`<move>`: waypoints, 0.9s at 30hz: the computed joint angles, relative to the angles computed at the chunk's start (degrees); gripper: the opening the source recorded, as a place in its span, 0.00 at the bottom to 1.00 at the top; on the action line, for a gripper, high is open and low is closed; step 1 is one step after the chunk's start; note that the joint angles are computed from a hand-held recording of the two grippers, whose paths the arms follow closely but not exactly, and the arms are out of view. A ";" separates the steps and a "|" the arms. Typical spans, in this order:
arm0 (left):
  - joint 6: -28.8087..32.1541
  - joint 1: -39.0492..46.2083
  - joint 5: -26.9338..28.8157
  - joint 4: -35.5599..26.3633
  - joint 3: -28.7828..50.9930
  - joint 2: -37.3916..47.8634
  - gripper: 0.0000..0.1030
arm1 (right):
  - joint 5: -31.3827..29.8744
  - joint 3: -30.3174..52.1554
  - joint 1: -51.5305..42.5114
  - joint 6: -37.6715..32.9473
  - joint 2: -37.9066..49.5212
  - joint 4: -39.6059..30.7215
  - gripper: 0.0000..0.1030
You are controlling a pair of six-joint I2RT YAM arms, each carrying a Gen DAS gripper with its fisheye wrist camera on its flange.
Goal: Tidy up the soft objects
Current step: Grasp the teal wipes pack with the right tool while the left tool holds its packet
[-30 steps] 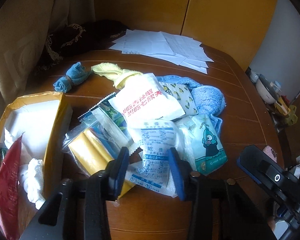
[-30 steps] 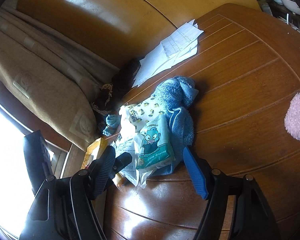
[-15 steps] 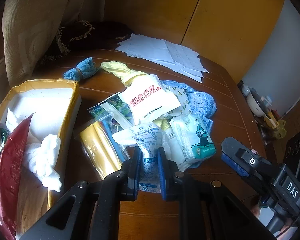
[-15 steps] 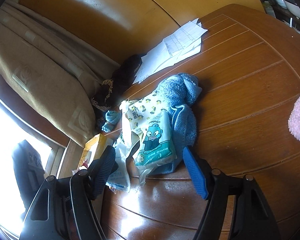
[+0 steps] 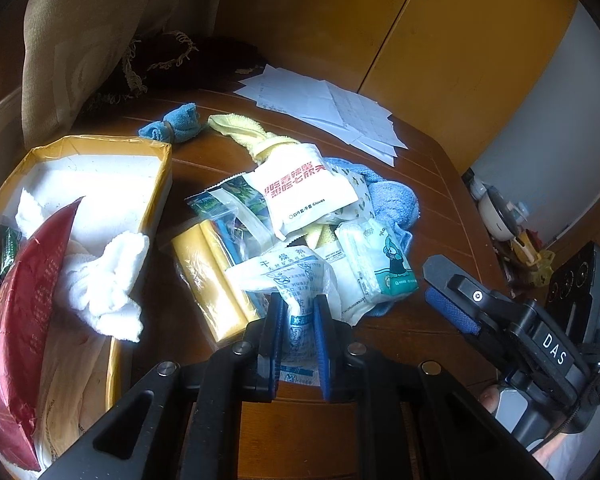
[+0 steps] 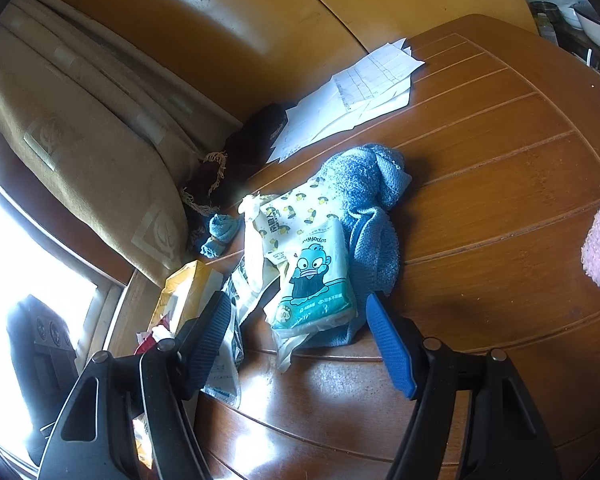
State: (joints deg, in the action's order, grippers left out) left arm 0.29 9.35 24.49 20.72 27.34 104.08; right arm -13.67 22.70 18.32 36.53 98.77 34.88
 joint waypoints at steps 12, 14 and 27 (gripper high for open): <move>3.69 7.08 6.42 -3.79 -1.21 -3.38 0.13 | 8.75 9.02 5.29 -3.06 -1.17 -14.08 0.68; 4.11 7.79 7.05 -4.26 -1.03 -3.25 0.13 | 11.39 12.90 7.29 -4.98 1.34 -17.84 0.68; 4.74 9.03 7.68 -4.97 -0.10 -2.00 0.13 | 21.98 18.13 12.23 -6.35 9.13 -23.10 0.43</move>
